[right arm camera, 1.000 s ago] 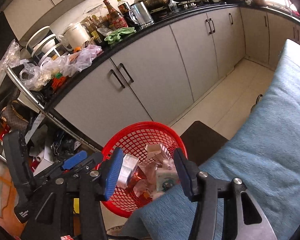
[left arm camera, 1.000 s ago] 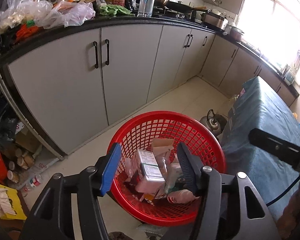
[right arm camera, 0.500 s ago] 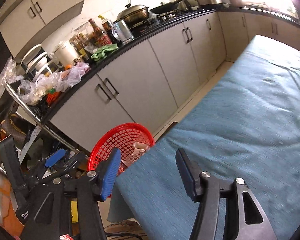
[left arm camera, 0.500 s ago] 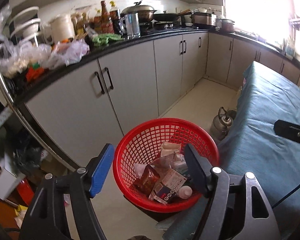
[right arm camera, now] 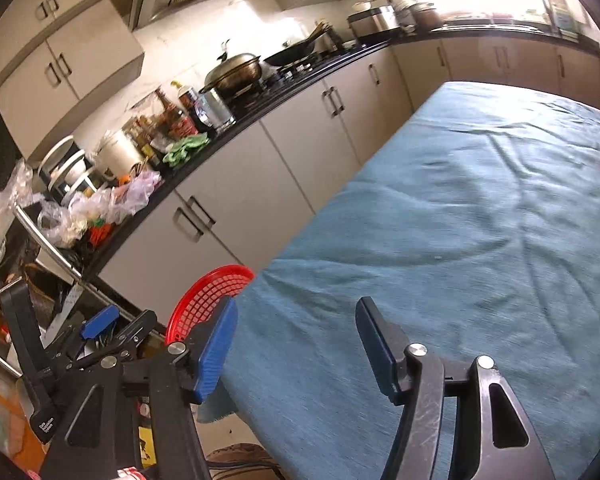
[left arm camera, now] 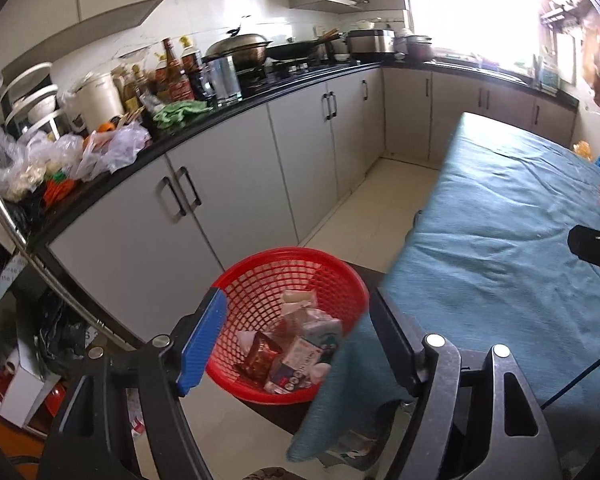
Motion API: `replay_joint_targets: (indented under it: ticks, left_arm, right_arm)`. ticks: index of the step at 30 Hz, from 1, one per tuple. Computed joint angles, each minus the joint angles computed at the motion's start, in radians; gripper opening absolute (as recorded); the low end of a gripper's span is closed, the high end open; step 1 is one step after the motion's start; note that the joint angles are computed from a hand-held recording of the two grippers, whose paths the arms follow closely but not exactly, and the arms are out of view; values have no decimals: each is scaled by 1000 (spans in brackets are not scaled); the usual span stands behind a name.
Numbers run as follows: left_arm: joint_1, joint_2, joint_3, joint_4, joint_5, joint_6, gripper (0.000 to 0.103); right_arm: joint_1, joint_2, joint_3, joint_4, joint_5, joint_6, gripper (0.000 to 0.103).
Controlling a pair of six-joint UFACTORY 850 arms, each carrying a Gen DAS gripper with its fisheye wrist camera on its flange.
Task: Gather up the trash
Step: 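Move both tools back over the table toward the red wrapper and cloth, then grasp the red snack wrapper with left gripper while right gripper grasps the white cloth bundle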
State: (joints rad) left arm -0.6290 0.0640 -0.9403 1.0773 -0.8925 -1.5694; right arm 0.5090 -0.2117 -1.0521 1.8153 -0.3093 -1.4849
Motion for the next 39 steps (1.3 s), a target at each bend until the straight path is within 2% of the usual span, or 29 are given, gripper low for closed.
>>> replay_joint_targets:
  ticks: [4, 11, 18, 22, 26, 30, 35, 37, 39]
  left_arm:
    - [-18, -21, -36, -22, 40, 35, 73]
    - [-41, -98, -139, -76, 180, 169, 73]
    - [-53, -216, -291, -202, 329, 336, 73]
    - [-57, -288, -379, -280, 391, 418, 73]
    - [-67, -393, -509, -371, 416, 535, 73]
    - [-59, -538, -697, -589, 427, 771, 73]
    - [-49, -762, -1010, -907, 334, 1104, 73]
    - [-49, -839, -1121, -957, 292, 1154, 72]
    - [-43, -928, -1254, -1024, 252, 1205, 67]
  right_arm:
    - [-40, 44, 58, 94, -12, -87, 69]
    - [-128, 113, 147, 186, -3, -157, 70]
    - [-296, 182, 228, 174, 26, -139, 71]
    - [-395, 195, 231, 173, 88, -149, 71]
    - [-490, 166, 184, 117, 143, -99, 71]
    - [-546, 100, 92, -76, 155, 93, 71]
    - [-574, -3, -31, -236, 151, 254, 71]
    - [-583, -56, -88, -327, 134, 353, 71]
    - [-591, -89, -117, -328, 124, 364, 71]
